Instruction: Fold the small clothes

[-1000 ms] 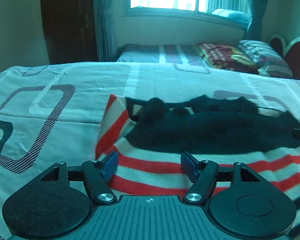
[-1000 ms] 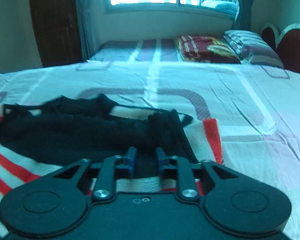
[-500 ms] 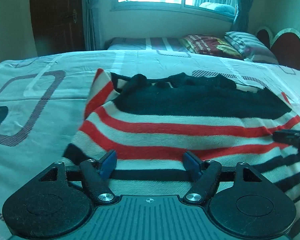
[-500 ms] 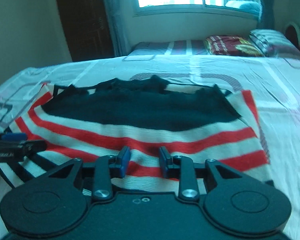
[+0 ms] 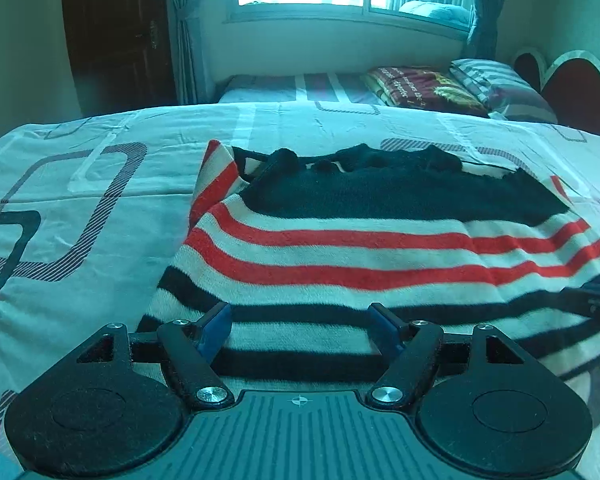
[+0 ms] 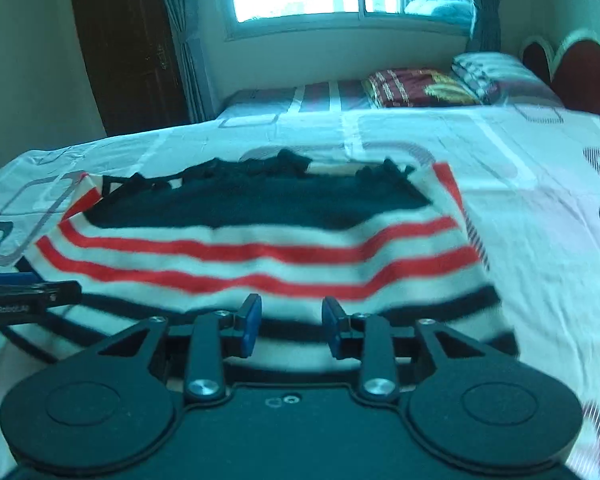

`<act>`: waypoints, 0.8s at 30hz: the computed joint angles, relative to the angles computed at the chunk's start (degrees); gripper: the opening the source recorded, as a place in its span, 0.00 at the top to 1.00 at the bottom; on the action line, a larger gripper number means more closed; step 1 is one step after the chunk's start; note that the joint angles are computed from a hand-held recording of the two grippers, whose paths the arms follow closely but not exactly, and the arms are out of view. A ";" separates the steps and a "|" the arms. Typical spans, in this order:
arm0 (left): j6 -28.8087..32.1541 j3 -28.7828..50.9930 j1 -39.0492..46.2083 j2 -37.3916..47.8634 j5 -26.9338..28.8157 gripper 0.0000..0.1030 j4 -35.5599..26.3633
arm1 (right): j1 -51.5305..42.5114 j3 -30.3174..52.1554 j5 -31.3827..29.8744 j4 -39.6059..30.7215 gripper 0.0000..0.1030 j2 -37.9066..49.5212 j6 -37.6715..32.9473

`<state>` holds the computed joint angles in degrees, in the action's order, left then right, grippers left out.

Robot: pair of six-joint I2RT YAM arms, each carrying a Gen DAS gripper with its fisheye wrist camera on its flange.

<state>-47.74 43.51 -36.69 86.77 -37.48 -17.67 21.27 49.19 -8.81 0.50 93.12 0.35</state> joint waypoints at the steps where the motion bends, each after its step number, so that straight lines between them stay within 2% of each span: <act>1: -0.11 -0.49 -0.78 -0.62 -0.12 0.28 -0.01 | 0.64 -1.05 1.11 -0.09 0.68 -1.00 0.44; 6: 0.04 -1.20 -2.70 -1.41 -0.20 0.28 -0.23 | 4.85 -3.35 4.07 -0.43 0.68 -4.46 3.64; 11: 0.09 -2.30 -1.48 0.07 1.26 0.28 0.75 | 8.19 -2.50 7.24 -0.32 0.66 -3.07 4.15; 15: 1.53 -3.54 -1.78 0.60 0.73 0.28 2.49 | 5.53 -2.47 10.10 -0.02 0.67 0.23 4.35; 21: 2.49 -4.52 -1.23 -0.21 1.70 0.28 3.59 | -1.29 -6.27 11.09 2.70 0.69 -1.95 0.31; 24: 2.06 -4.35 -1.42 0.02 1.44 0.28 3.38 | -3.29 -7.15 9.51 4.01 0.69 -1.60 -0.78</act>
<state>-45.68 39.16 -38.11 86.79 -36.04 -14.29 17.98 42.04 0.70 4.51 91.52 -0.43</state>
